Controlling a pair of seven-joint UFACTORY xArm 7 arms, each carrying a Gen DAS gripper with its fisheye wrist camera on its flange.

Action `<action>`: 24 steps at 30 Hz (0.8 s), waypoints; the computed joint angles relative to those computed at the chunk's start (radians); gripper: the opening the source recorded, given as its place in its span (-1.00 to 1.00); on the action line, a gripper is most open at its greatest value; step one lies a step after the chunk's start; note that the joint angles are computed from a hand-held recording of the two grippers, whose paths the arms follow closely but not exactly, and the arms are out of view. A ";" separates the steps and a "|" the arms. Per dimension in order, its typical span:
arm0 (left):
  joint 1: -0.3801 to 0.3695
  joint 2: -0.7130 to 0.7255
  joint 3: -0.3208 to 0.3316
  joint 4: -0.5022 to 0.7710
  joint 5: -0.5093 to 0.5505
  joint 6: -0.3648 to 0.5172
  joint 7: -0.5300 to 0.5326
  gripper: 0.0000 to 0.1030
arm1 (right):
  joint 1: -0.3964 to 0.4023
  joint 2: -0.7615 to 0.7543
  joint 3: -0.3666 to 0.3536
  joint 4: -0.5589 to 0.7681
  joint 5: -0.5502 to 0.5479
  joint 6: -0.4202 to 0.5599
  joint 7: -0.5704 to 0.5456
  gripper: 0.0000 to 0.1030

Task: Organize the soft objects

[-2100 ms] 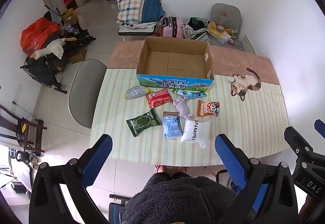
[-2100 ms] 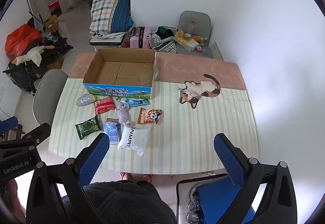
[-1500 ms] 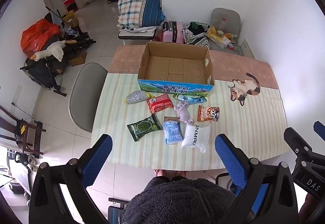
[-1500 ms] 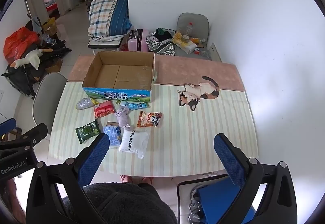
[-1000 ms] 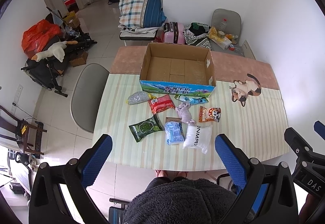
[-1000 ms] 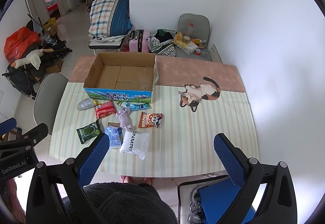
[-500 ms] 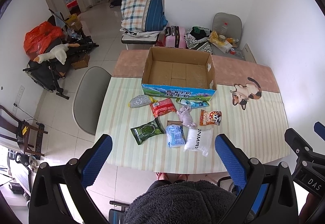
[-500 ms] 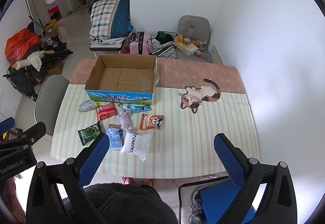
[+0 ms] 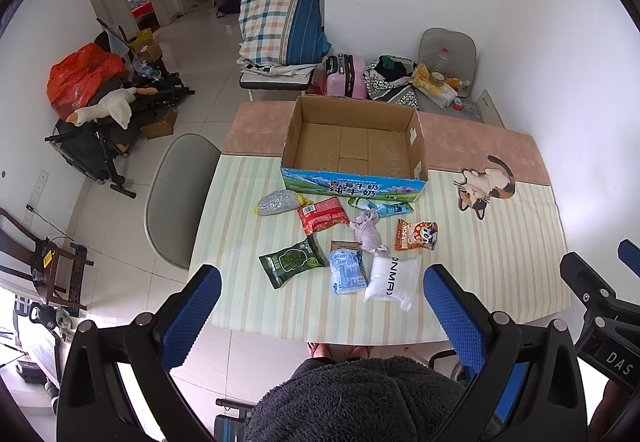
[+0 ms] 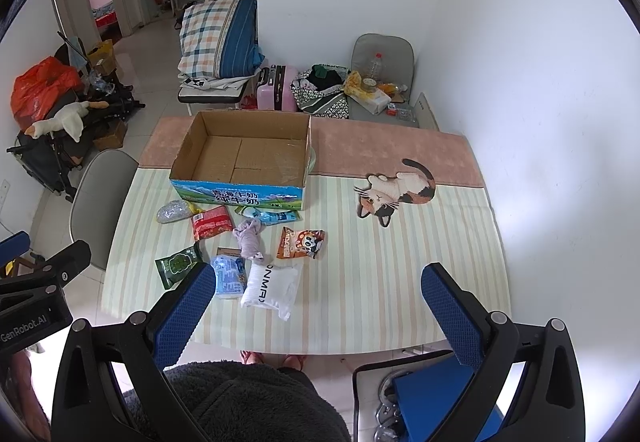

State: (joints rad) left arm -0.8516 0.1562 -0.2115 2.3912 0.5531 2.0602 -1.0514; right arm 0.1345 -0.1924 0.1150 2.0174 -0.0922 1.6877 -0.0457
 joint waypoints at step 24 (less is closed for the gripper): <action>0.063 -0.051 -0.042 -0.071 -0.020 -0.037 0.000 1.00 | 0.013 0.018 0.006 0.021 0.000 -0.005 0.015 1.00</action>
State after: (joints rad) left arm -0.7881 0.1053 -0.2531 2.3200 0.5326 2.0235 -1.0515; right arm 0.1471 -0.1749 0.1210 2.0387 -0.0924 1.6830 -0.0305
